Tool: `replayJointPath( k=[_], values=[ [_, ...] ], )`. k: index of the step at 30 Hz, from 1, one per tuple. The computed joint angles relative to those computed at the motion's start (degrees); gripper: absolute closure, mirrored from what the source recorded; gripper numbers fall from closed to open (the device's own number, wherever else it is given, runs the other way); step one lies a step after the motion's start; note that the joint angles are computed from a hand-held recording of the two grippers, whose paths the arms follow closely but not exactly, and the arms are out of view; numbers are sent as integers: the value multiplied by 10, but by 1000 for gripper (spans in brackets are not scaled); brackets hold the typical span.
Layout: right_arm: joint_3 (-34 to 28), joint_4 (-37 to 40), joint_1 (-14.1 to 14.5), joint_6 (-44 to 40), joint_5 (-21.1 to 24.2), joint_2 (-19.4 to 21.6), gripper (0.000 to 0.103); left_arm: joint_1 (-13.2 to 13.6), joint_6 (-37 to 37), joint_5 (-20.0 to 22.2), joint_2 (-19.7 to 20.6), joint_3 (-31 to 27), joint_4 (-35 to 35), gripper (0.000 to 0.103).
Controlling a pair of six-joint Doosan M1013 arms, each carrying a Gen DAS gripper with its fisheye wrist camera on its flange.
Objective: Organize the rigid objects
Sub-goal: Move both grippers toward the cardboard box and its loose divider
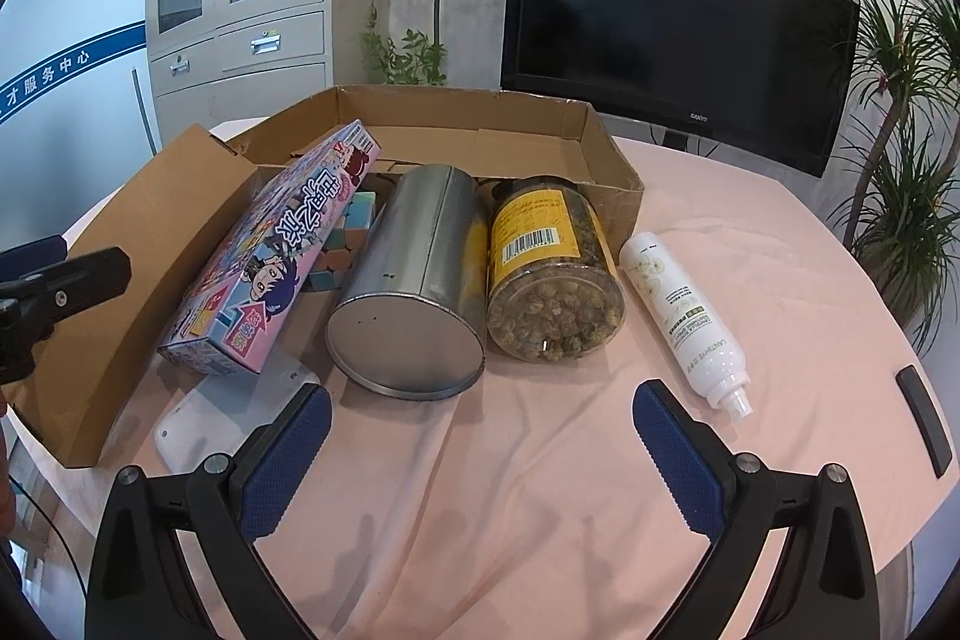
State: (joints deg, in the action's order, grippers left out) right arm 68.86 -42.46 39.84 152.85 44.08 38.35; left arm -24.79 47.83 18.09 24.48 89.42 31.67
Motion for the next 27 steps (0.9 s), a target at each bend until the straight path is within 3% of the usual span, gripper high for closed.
replayJointPath(
  k=[14, 19, 27],
  values=[
    [-16, 10, 4, -22, 11, 10, 2, 7, 39, 3, -3, 0, -42, 1],
    [-29, 22, 9, -50, 11, 17, 2, 28, 57, -15, -12, 13, -68, 1],
    [-44, 38, 16, -90, -2, 26, 2, 56, 104, -8, -19, 22, -142, 1]
  ],
)
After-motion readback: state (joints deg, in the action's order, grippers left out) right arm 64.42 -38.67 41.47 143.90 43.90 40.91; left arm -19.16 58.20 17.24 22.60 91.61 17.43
